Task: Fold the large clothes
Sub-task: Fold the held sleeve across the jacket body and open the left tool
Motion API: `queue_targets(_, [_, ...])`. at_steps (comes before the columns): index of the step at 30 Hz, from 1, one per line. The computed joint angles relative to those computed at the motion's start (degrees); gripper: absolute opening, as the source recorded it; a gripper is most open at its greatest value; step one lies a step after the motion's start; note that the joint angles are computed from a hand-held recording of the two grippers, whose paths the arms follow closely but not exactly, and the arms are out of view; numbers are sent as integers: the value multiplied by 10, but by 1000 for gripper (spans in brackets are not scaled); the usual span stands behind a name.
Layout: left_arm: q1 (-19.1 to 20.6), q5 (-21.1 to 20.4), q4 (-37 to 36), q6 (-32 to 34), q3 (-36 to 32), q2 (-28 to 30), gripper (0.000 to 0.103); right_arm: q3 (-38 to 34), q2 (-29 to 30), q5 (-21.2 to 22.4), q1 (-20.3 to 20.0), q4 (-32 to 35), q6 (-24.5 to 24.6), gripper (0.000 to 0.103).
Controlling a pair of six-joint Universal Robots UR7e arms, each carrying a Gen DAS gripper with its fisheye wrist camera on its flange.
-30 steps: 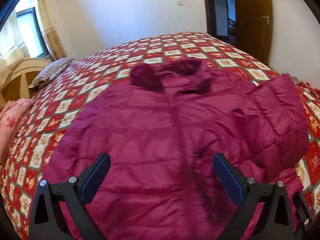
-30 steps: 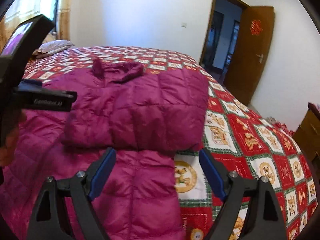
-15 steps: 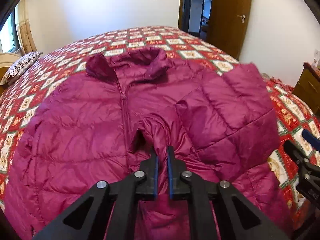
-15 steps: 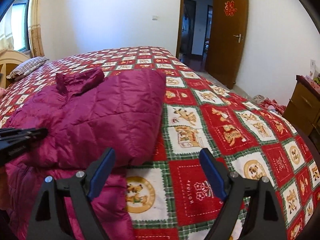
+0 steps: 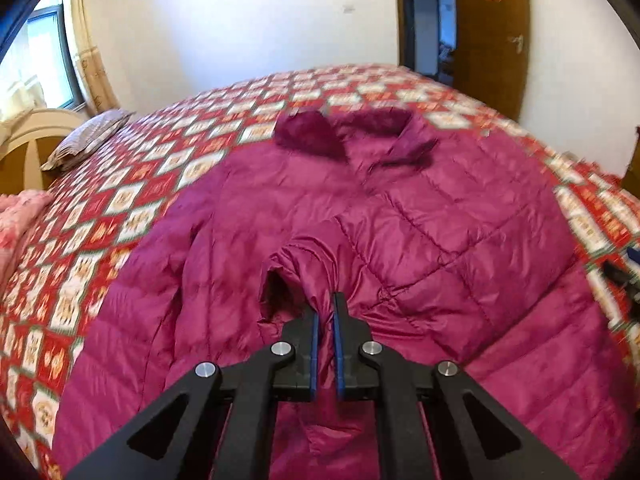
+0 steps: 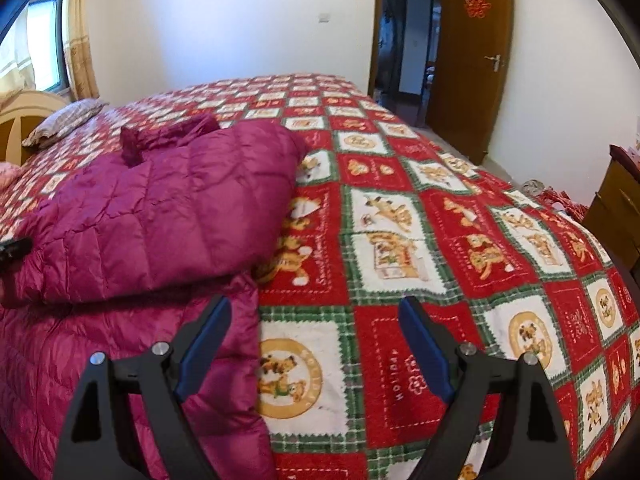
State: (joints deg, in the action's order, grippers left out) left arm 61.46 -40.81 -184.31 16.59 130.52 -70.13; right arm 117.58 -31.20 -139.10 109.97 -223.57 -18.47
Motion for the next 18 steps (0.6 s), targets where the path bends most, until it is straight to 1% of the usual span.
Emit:
queue_targets(2, [9,12,-19,7,5,11,5,5,-9,1,-1,24,8,87])
queue_targets(3, [12,15,-42,17,9,17,6,8,-13,0,-2,30,10,87])
queue_targets(4, [15,6,-51,19,8,20,6,10,-18,0,-3,39,13,87])
queue_targets(6, [19,-4,-31,0,2,13,8,13,-28,-2,-4,57,14,87])
queue_targets(7, [21,-10,-6,-17,-4,5,11,13,-33,-4,-4,65,15,87])
queue_targets(8, [21,-11,1,-22,-7,3,12,15,-42,-5,-5,76,19,87])
queue_targets(9, [17,-6,-10,-18,-7,1,15,15,-48,-5,-4,83,21,87])
queue_targets(11, [2,19,-59,1,5,2,24,14,-63,-4,-2,89,26,87])
queue_targets(12, [-6,34,-105,24,12,5,37,13,-67,-2,0,90,27,87])
queue_targets(13, [-13,40,-134,37,17,4,61,9,-72,2,1,87,28,82])
queue_targets(14, [-17,46,-169,53,21,7,75,3,-75,7,2,90,29,79])
queue_targets(15, [-21,56,-209,67,22,13,92,-4,-77,11,3,100,32,73])
queue_targets(16, [-27,64,-248,82,21,19,93,-16,-79,20,2,116,37,70])
queue_targets(17, [-29,64,-262,87,19,22,93,-27,-77,25,3,124,39,70])
queue_targets(18, [-28,61,-257,85,14,23,93,-42,-71,33,3,126,35,70])
